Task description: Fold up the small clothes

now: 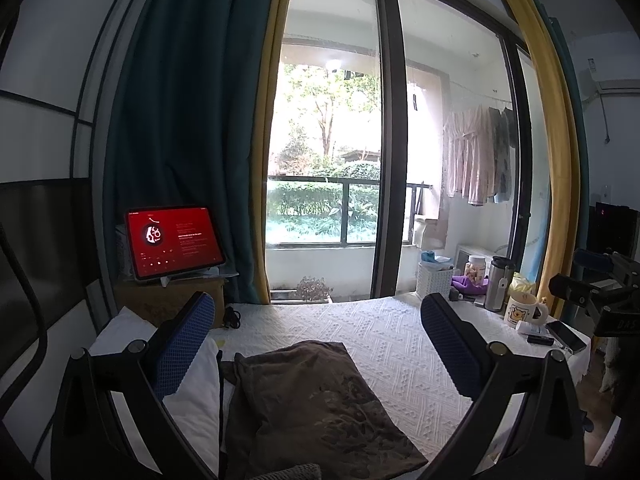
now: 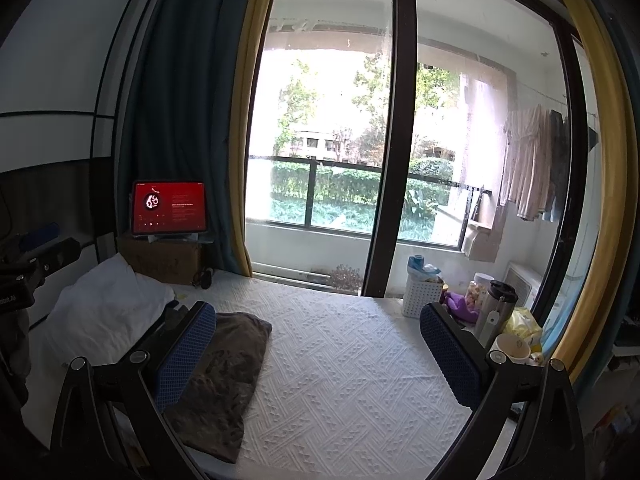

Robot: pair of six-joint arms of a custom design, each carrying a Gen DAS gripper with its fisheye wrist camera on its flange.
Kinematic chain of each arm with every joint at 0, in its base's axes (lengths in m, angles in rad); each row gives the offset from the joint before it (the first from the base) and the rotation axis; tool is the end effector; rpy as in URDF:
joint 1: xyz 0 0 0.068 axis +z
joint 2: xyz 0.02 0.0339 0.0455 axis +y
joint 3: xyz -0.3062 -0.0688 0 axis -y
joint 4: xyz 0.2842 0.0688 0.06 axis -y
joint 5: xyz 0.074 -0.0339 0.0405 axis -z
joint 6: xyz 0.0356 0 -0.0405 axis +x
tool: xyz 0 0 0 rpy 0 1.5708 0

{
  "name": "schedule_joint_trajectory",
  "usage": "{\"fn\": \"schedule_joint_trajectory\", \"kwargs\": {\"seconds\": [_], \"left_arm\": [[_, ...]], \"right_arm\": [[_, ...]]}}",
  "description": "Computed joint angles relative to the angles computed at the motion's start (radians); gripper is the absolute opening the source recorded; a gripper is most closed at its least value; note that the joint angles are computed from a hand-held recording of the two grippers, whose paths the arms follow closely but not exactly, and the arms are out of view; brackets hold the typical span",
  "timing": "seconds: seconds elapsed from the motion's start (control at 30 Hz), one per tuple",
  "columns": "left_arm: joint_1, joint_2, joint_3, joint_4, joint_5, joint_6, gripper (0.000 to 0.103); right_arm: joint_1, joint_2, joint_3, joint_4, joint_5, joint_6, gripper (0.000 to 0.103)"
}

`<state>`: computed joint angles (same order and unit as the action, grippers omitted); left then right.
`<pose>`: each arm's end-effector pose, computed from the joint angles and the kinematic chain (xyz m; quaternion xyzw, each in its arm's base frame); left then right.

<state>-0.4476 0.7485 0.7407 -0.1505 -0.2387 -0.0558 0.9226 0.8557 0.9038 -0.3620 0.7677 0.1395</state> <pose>0.1727 -0.0736 0.3625 0.0712 0.7560 -0.0727 0.6466 0.1374 0.1405 0.3875 -0.0827 0.7773 0.0148 0.6235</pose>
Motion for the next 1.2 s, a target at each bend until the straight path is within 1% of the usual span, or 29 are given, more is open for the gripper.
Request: {"fn": "schedule_joint_trajectory", "kwargs": {"seconds": [1.2], "left_arm": [[-0.001,0.0,-0.001,0.004,0.023,0.006,0.102]], "right_arm": [[-0.013,-0.004,-0.016,0.0,-0.017,0.0,0.103]]}}
